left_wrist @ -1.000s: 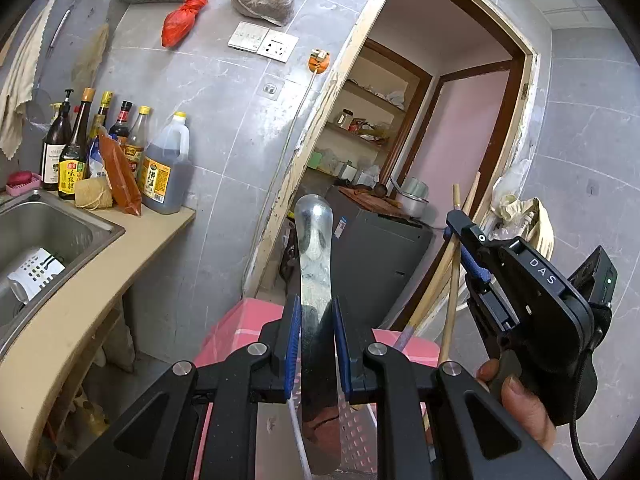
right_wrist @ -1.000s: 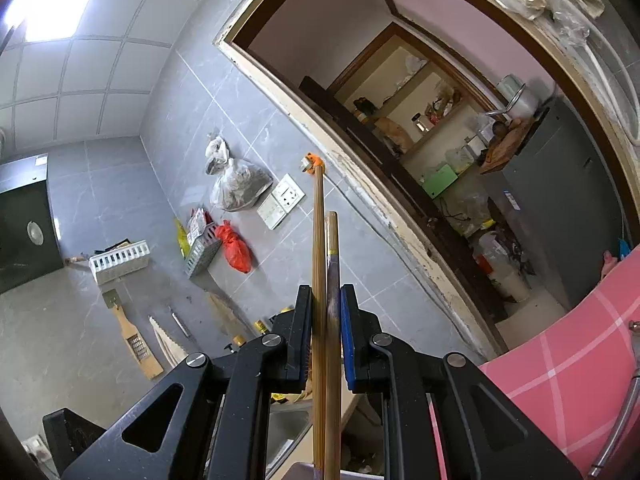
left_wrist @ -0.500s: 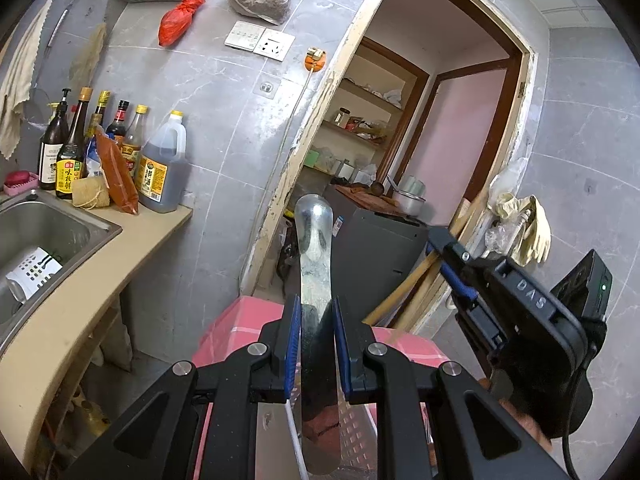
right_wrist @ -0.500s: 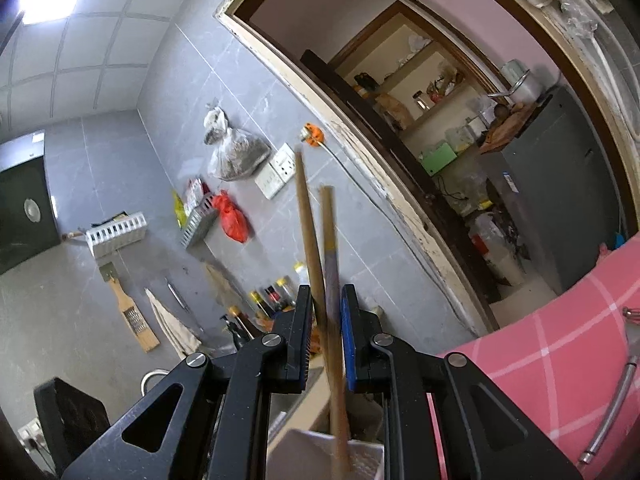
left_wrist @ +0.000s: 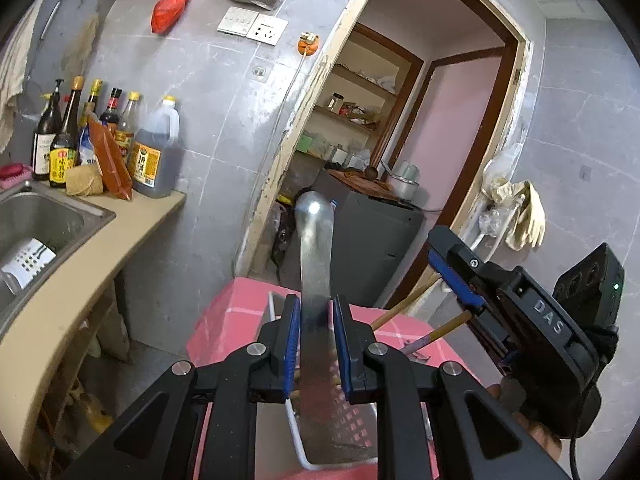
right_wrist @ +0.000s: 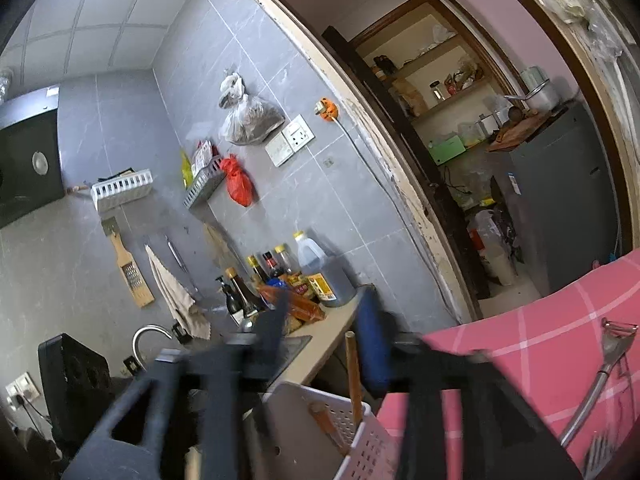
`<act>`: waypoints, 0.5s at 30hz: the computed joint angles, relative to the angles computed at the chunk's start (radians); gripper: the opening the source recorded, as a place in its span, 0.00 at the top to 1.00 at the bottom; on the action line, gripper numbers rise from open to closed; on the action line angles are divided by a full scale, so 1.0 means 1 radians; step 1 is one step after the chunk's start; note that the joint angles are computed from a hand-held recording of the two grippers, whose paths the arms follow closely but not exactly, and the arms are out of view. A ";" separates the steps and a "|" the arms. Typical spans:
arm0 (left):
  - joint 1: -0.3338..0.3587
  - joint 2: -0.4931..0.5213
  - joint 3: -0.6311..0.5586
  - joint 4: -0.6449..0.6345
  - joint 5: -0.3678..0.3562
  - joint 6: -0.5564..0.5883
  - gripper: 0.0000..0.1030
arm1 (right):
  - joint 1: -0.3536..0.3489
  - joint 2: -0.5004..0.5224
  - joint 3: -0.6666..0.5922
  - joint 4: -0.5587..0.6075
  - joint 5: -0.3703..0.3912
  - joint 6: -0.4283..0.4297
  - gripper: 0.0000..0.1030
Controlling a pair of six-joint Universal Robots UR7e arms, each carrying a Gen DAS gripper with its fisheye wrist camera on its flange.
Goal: Organize utensils
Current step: 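Lower the knife and chopsticks into the white holder and open both tools, then move both open tools back over the peeler and fork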
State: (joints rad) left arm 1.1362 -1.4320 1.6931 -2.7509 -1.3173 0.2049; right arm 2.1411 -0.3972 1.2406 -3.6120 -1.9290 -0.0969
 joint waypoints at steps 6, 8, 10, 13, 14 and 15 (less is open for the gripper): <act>-0.021 -0.016 0.013 -0.011 0.016 -0.004 0.69 | 0.021 -0.036 0.042 -0.017 -0.065 -0.029 0.43; -0.038 -0.022 0.023 -0.028 0.041 -0.007 0.61 | 0.034 -0.050 0.059 -0.041 -0.105 -0.052 0.34; -0.053 -0.028 0.030 -0.043 0.064 -0.004 0.50 | 0.048 -0.075 0.083 -0.066 -0.150 -0.082 0.24; -0.090 -0.037 0.053 -0.096 0.113 0.007 0.28 | 0.066 -0.111 0.113 -0.083 -0.210 -0.130 0.13; -0.099 -0.039 0.058 -0.109 0.121 0.010 0.24 | 0.073 -0.124 0.124 -0.092 -0.233 -0.152 0.11; -0.113 -0.042 0.066 -0.125 0.135 0.016 0.23 | 0.081 -0.138 0.135 -0.104 -0.258 -0.176 0.08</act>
State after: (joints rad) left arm 1.0228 -1.4735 1.7590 -2.8756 -1.1818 0.2212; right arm 2.2218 -0.5352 1.3752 -3.7164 -2.1871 -0.2733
